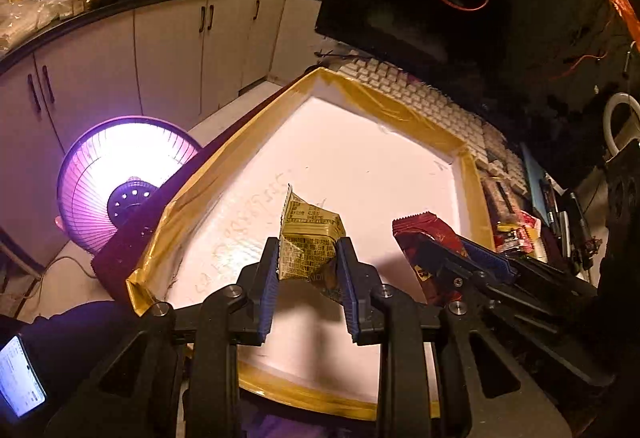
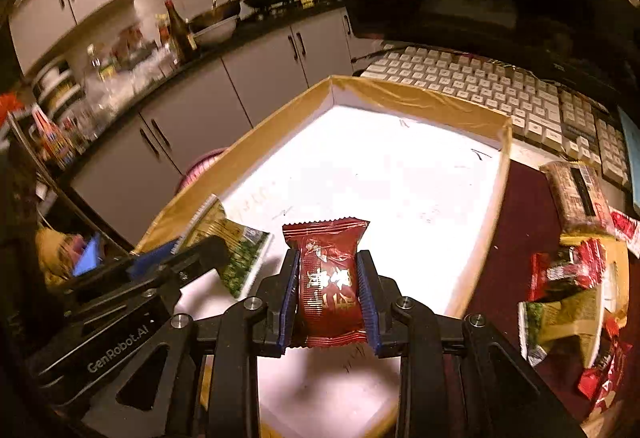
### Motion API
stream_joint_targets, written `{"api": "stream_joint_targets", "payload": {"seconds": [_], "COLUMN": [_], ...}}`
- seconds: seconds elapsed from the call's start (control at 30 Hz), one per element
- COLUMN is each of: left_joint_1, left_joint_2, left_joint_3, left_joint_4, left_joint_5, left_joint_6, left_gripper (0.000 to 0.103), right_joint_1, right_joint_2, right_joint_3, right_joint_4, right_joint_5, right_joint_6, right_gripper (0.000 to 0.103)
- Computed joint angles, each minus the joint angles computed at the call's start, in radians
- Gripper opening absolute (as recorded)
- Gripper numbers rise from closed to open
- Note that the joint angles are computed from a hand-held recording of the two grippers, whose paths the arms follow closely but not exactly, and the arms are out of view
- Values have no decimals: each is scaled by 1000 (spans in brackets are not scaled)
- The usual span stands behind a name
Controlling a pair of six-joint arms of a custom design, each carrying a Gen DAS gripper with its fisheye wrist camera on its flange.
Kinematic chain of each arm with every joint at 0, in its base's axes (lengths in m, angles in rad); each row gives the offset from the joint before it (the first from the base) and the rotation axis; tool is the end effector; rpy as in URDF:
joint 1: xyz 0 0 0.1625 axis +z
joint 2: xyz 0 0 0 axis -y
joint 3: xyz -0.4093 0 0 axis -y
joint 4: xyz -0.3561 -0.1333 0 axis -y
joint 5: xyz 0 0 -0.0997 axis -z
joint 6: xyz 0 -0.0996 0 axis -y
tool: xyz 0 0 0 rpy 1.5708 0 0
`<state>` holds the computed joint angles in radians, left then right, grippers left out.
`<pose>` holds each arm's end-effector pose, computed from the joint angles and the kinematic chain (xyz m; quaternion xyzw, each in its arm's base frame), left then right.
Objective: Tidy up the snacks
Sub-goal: 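Carry both packets over the white tray and open both grippers to drop them, then return both grippers to the snack pile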
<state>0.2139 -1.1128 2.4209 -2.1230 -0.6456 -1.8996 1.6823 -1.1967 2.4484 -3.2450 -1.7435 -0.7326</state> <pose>-0.2528 -0.2727 0.0737 -0.0643 0.8454 -0.4331 0.3059 0.1591 -0.3771 0.1568 0.3825 -0.8961 0.1731 0.1441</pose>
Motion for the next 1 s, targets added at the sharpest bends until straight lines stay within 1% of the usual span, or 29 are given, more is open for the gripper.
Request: {"api": "stream_joint_targets", "payload": {"seconds": [0.07, 0.13, 0.23, 0.3, 0.37, 0.43, 0.47, 0.57, 0.6, 0.67, 0.7, 0.73, 0.77, 0.8, 0.83, 0.87, 0.9, 0.93, 0.97, 1.0], "left_joint_1": [13, 25, 34, 35, 38, 36, 35, 34, 35, 27, 19, 10, 2, -7, -24, -35, -44, -54, -64, -71], "left_joint_2": [9, 25, 22, 31, 36, 41, 44, 54, 56, 53, 49, 46, 44, 45, 46, 49, 54, 61, 69, 76], "left_joint_3": [-10, -24, -23, -38, -49, -61, -66, -88, -91, -87, -82, -80, -80, -82, -84, -90, -100, -108, -108, -109], "left_joint_4": [9, 14, 8, 44, 67, 96, 109, 159, 162, 150, 139, 136, 133, 130, 134, 148, 163, 164, 131, 97], "left_joint_5": [-3, -11, -16, -15, -17, -18, -19, -25, -27, -27, -24, -19, -15, -9, 5, 14, 21, 28, 34, 38], "left_joint_6": [12, 23, 35, 22, 16, 6, -2, -18, -16, -20, -27, -33, -34, -35, -48, -60, -68, -65, -36, -6], "left_gripper": [25, 25, 25, 26, 26, 27, 28, 30, 31, 36, 37, 43, 51, 56, 64, 67, 68, 68, 71, 73], "right_joint_1": [18, 25, 38, 46, 53, 54, 56, 46, 41, 15, 9, -9, -21, -37, -58, -85, -116, -141, -170, -205], "right_joint_2": [44, 68, 100, 118, 129, 130, 131, 117, 107, 57, 41, 8, -15, -43, -80, -126, -174, -213, -251, -293], "right_joint_3": [8, 14, 22, 23, 17, 21, 22, 17, 16, 19, 24, 32, 38, 43, 46, 46, 45, 44, 43, 42], "right_joint_4": [-73, -119, -174, -210, -209, -221, -226, -199, -182, -124, -115, -102, -97, -83, -49, 3, 59, 101, 138, 179], "right_joint_5": [-44, -76, -114, -142, -160, -160, -165, -151, -143, -92, -78, -46, -26, -2, 29, 68, 112, 144, 173, 207], "right_joint_6": [-18, -34, -58, -73, -72, -79, -76, -55, -46, -33, -28, -21, -17, -12, -4, 7, 18, 30, 42, 53], "right_gripper": [28, 28, 28, 28, 29, 29, 31, 34, 35, 41, 44, 49, 54, 55, 56, 57, 60, 65, 68, 68]}}
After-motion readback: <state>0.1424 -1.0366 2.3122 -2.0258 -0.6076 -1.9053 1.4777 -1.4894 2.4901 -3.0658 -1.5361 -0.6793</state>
